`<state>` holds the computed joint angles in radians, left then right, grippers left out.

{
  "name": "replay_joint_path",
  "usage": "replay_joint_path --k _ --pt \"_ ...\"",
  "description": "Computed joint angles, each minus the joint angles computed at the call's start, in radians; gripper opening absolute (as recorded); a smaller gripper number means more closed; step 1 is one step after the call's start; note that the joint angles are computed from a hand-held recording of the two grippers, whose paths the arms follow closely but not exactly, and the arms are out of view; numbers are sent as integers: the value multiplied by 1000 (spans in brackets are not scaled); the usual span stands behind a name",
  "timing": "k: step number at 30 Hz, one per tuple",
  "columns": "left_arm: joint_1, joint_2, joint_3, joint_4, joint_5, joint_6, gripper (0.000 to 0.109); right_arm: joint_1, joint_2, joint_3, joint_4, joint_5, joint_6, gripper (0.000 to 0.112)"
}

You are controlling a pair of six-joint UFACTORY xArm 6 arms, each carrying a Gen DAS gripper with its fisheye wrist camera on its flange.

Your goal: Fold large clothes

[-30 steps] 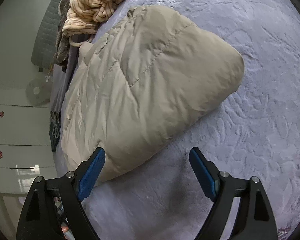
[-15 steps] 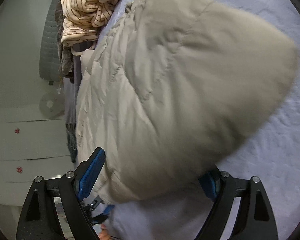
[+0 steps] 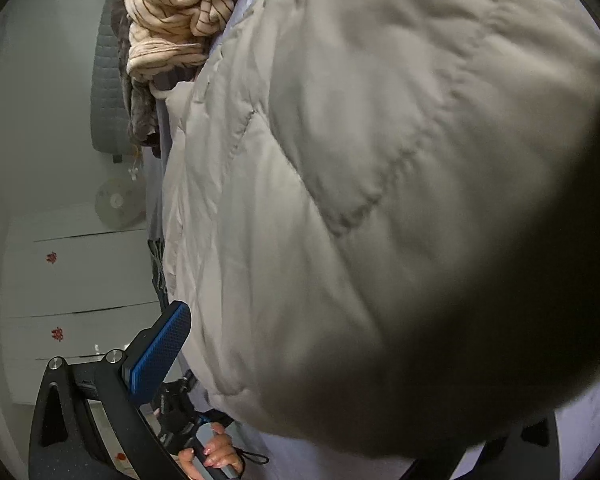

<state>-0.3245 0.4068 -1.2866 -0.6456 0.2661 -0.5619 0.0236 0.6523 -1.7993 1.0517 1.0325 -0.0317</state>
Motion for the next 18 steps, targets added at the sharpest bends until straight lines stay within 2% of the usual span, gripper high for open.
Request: replay_joint_path --k 2,4,5,6,7,10,13,18 --pt "5 3 -7 109 -5 -93 85 1 7 -6 16 -8 0 103" --pt "7 7 -19 136 -4 -100 52 -2 6 2 34 -14 7 103" --pt "6 2 -13 124 -15 -72 44 -7 -9 27 44 -17 6 102" --pt "7 -1 -15 139 -16 -63 34 -9 -13 32 44 -20 15 97" --pt "8 -9 -10 170 -16 -62 29 -10 -16 37 28 -24 37 73" --pt "13 -32 -17 344 9 -113 23 -16 -22 55 50 -21 44 37" --pt "10 -47 -32 461 28 -143 21 -10 -68 97 45 -47 0 25" --pt "2 -109 14 409 17 -19 20 -8 -179 214 52 -82 -56 22"
